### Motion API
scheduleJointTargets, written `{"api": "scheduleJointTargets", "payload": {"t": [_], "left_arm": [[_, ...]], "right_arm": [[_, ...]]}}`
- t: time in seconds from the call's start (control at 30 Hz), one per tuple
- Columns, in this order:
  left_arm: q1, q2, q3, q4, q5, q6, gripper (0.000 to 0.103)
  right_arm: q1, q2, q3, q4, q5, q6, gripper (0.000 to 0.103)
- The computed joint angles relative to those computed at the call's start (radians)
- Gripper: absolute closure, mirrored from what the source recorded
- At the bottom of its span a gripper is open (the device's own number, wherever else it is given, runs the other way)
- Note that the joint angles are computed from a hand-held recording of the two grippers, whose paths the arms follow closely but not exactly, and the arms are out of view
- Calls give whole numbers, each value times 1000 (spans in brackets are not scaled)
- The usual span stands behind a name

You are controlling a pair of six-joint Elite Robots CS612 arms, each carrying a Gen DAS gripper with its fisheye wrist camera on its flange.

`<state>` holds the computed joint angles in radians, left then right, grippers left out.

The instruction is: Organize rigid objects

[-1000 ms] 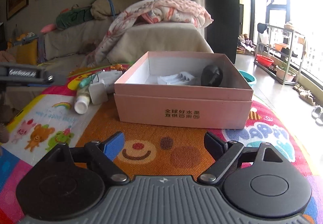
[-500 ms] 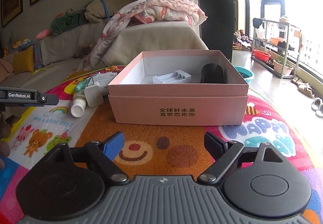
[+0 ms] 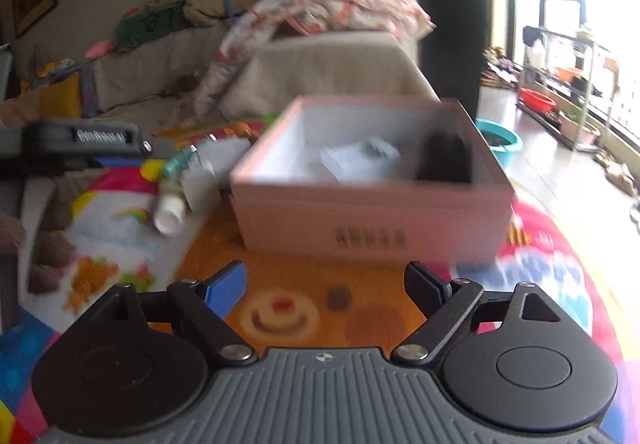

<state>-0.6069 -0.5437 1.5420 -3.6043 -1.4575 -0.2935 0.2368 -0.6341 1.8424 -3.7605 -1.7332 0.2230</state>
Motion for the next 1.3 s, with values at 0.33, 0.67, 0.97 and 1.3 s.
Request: {"api": "scheduleJointTargets", "payload": {"t": [0.33, 0.67, 0.97, 1.3], "left_arm": [[88, 103, -231, 182, -80, -100, 52], [144, 176, -344, 257, -346, -62, 79], [142, 80, -103, 128, -474, -77, 79], [67, 1, 51, 98, -386, -125, 76]], "right_arm": [[-18, 63, -503, 667, 108, -50, 18], [2, 227, -825, 1069, 44, -98, 65], [37, 76, -469, 802, 63, -269, 68], [60, -13, -110, 372, 19, -461, 78]]}}
